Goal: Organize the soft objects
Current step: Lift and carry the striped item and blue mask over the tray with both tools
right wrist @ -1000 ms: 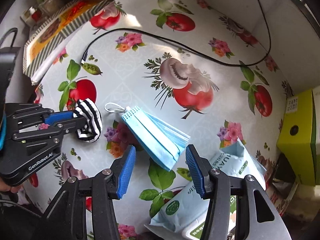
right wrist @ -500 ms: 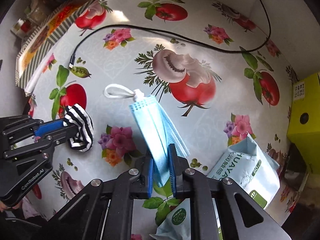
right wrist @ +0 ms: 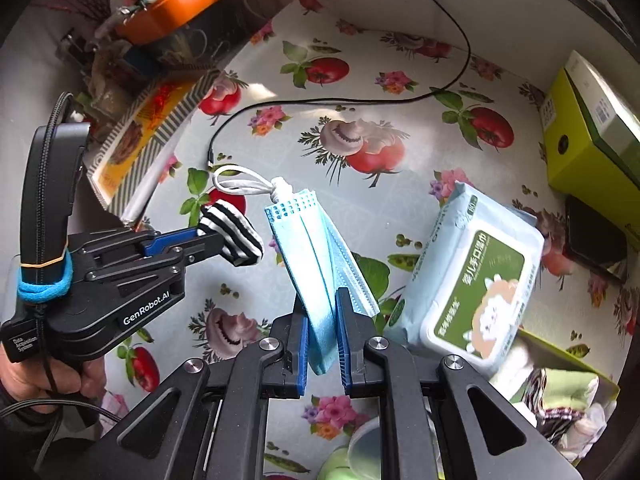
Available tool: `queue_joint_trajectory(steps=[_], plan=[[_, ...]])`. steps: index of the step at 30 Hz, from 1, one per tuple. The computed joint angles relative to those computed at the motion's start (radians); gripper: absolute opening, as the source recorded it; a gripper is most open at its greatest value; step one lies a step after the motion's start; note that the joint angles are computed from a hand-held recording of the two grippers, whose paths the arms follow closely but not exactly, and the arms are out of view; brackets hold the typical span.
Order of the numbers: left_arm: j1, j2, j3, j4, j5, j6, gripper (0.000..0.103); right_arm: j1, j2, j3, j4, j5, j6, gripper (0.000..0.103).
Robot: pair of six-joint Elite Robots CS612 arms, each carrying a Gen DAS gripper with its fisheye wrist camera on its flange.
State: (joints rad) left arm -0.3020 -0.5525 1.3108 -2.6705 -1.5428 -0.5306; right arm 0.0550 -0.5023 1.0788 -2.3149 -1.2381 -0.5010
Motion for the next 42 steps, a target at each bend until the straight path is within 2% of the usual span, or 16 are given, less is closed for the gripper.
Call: queue_joint_trajectory(steps=[7,17,28,42], plan=[[-0.030,-0.039,0.038,-0.036,0.003,0.063,0.014,-0.038,-0.085,0.150,-0.121,0.034,0.064,0.012],[-0.066,-0.061,0.044,-0.051,-0.004,0.137,0.014,-0.089,-0.154,0.278,-0.229,0.052,0.150,0.012],[-0.097,-0.066,0.027,-0.041,0.000,0.204,0.014,-0.128,-0.180,0.340,-0.298,0.071,0.219,0.012],[-0.117,-0.039,-0.039,-0.003,-0.029,0.259,0.014,-0.175,-0.174,0.355,-0.332,0.065,0.302,0.012]])
